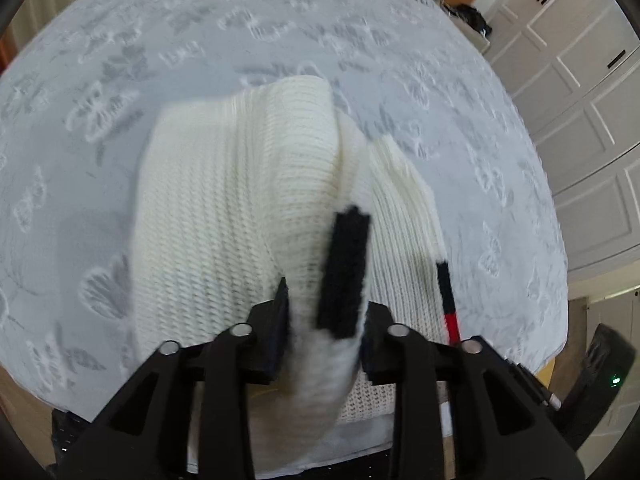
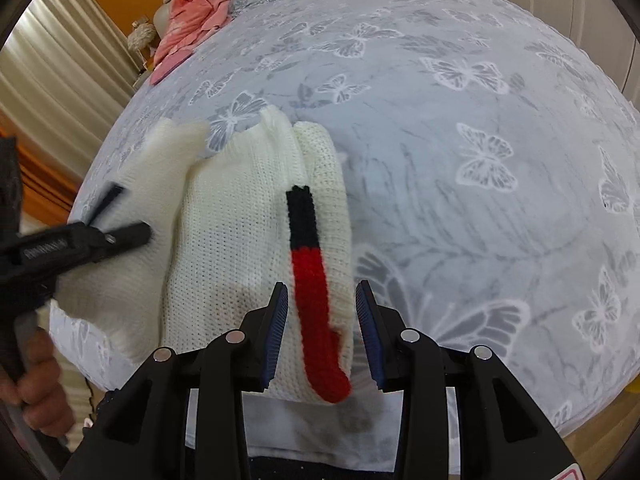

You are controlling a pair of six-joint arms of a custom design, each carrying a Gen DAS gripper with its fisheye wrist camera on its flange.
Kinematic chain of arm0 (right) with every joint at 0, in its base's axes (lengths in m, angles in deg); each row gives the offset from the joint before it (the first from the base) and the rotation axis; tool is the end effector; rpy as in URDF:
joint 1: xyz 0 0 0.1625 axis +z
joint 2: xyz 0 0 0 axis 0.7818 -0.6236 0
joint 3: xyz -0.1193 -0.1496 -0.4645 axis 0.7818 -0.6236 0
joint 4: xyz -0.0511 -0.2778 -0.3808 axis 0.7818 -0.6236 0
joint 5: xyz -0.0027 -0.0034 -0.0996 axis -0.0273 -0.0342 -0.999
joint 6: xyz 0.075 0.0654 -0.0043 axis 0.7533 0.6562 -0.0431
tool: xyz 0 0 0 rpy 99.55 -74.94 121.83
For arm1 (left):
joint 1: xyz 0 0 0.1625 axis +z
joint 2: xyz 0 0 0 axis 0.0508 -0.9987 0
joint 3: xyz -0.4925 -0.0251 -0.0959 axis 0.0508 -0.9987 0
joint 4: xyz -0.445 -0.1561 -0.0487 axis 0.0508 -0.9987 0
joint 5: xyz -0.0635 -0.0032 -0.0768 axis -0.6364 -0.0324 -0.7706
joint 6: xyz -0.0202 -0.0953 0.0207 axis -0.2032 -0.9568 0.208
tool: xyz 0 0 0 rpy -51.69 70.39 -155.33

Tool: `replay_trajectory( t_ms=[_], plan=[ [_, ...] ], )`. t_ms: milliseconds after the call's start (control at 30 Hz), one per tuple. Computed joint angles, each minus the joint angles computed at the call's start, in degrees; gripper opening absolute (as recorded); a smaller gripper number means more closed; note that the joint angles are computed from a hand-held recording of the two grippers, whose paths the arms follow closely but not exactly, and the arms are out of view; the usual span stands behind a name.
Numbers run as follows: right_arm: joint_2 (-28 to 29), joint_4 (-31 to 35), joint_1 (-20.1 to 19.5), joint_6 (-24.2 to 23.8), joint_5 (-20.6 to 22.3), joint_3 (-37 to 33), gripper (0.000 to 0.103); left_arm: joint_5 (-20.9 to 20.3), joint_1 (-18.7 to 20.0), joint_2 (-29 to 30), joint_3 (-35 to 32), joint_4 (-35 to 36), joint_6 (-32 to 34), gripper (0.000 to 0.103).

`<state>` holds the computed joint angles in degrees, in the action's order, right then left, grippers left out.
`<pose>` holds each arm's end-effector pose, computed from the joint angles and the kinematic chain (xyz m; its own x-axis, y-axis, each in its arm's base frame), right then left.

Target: Fold small clothes

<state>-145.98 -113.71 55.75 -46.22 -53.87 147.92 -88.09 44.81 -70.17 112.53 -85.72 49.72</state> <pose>0.1970 -0.4184 0.2407 -0.8087 0.4763 0.3453 0.1463 0.7313 -0.6662 -0.3099 -0.5919 0.1486 -0.8345 0.4032 -0.3756 0.4322 0.9017 0.0078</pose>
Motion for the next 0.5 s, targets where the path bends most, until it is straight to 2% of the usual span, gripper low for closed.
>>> replay_trajectory(
  t_ms=[33, 100, 133, 167, 233, 333, 433, 500],
  plan=[
    [-0.2, 0.2, 0.2, 0.2, 0.0, 0.0, 0.035, -1.4, 0.3, -0.1, 0.5, -0.8, -0.3, 0.04],
    [-0.7, 0.8, 0.7, -0.2, -0.2, -0.4, 0.044, -4.6, 0.7, -1.3, 1.9, -3.1, -1.2, 0.065],
    [-0.9, 0.9, 0.8, -0.6, 0.3, -0.7, 0.049, -6.1, 0.7, -2.1, 2.6, -4.2, -1.1, 0.071],
    [-1.4, 0.7, 0.5, -1.2, 2.6, -1.2, 0.052, -8.5, 1.0, -3.5, 3.4, -5.6, -0.5, 0.079],
    [-2.0, 0.2, -0.1, -2.0, 6.3, -1.9, 0.058, -8.9, 1.0, -5.3, 4.2, -6.2, -0.2, 0.082],
    [-0.5, -0.4, -1.2, -4.5, 11.7, -4.8, 0.069, -4.0, 0.3, -8.9, 5.5, -5.3, 0.4, 0.083],
    [3.7, 3.6, -2.3, -6.4, 13.1, -9.6, 0.069, 1.3, 0.2, -11.5, 6.2, -3.4, 0.6, 0.087],
    [6.0, 4.7, -2.7, -6.0, 14.0, -11.4, 0.069, 1.9, 0.7, -12.8, 6.4, -2.0, 0.7, 0.087]
  ],
)
